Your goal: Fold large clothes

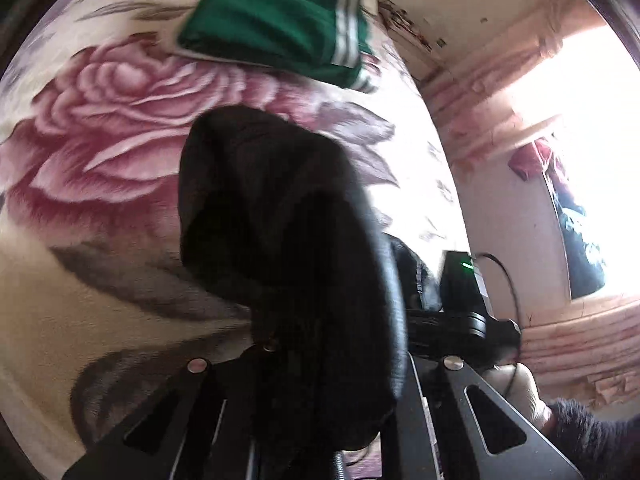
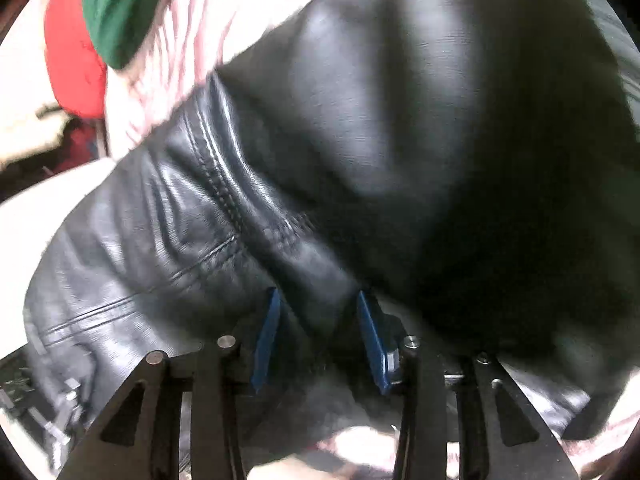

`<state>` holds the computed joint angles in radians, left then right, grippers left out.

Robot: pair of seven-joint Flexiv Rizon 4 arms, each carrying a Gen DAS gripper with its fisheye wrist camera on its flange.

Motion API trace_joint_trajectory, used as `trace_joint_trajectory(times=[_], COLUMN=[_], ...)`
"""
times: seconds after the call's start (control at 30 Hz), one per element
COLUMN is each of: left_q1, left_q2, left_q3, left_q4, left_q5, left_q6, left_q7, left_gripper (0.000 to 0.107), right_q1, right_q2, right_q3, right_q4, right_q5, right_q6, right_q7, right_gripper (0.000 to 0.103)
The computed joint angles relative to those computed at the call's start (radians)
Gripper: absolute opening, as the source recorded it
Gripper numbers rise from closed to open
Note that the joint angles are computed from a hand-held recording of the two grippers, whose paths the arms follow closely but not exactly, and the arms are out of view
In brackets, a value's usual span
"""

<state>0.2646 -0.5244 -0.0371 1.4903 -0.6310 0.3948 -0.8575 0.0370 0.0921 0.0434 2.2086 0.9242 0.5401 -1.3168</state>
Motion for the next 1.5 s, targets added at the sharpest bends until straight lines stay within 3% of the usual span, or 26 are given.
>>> trace_joint_trajectory(times=[0.13,0.23,0.37,0.5,0.6,0.67,0.73,0.77,0.8,0.87,0.9,0.93,1.07,1.2,1.33,1.4,1.5], left_q1=[-0.077,-0.144,-0.239,-0.362,-0.457,-0.504,-0.535,-0.54,-0.533,-0.47,-0.441,-0.41,-0.332,-0.256,-0.233,-0.235,-0.218], left_q2=[0.014,0.01,-0.001,-0.048,-0.109,-0.141,-0.151,-0.147,-0.138,-0.118,-0.113,-0.109,-0.085,-0.073,-0.079,-0.074,-0.071], left_q3=[-0.012,-0.016,-0.018,-0.002,0.035,0.062,0.079,0.081,0.076,0.029,0.008,-0.011,-0.027,-0.001,0.077,0.112,0.129], left_q4=[0.014,0.012,0.022,0.043,0.034,-0.014,-0.08,-0.112,-0.125,-0.135,-0.137,-0.141,-0.158,-0.202,-0.239,-0.225,-0.19], left_q5=[0.059,0.12,0.222,0.39,0.546,0.626,0.682,0.7,0.699,0.606,0.555,0.496,0.362,0.291,0.418,0.511,0.564], left_q6=[0.026,0.058,0.119,0.206,0.284,0.267,0.177,0.128,0.104,0.041,0.012,-0.019,-0.102,-0.133,-0.05,-0.016,0.02], left_q7=[-0.03,-0.066,-0.116,-0.196,-0.277,-0.338,-0.383,-0.395,-0.402,-0.379,-0.367,-0.36,-0.377,-0.444,-0.498,-0.51,-0.544], left_gripper=[0.008,0.008,0.008,0.009,0.011,0.012,0.013,0.014,0.019,0.047,0.074,0.092,0.093,0.093,0.093,0.093,0.093], right_q1=[-0.103,-0.171,-0.236,-0.278,-0.332,-0.368,-0.401,-0.413,-0.428,-0.455,-0.466,-0.469,-0.463,-0.398,-0.289,-0.235,-0.14], right_q2=[0.229,0.325,0.354,0.376,0.411,0.444,0.474,0.486,0.504,0.511,0.521,0.518,0.534,0.552,0.516,0.477,0.389], right_q3=[-0.066,-0.144,-0.234,-0.232,-0.282,-0.279,-0.297,-0.299,-0.312,-0.358,-0.36,-0.373,-0.364,-0.325,-0.292,-0.273,-0.243], right_q4=[0.131,0.197,0.245,0.264,0.254,0.255,0.242,0.235,0.223,0.194,0.183,0.178,0.133,0.093,0.08,0.074,0.064], right_q5=[-0.103,-0.178,-0.217,-0.255,-0.307,-0.355,-0.406,-0.422,-0.439,-0.476,-0.482,-0.486,-0.47,-0.429,-0.377,-0.353,-0.304], right_q6=[-0.021,-0.082,-0.119,-0.105,-0.158,-0.187,-0.239,-0.252,-0.27,-0.316,-0.334,-0.34,-0.383,-0.365,-0.298,-0.248,-0.135], right_q7=[0.04,0.086,0.071,0.099,0.089,0.101,0.1,0.103,0.095,0.052,0.051,0.033,0.02,0.002,-0.056,-0.098,-0.216], right_gripper=[0.043,0.043,0.043,0.043,0.043,0.043,0.046,0.052,0.057,0.063,0.069,0.072,0.079,0.095,0.099,0.1,0.103])
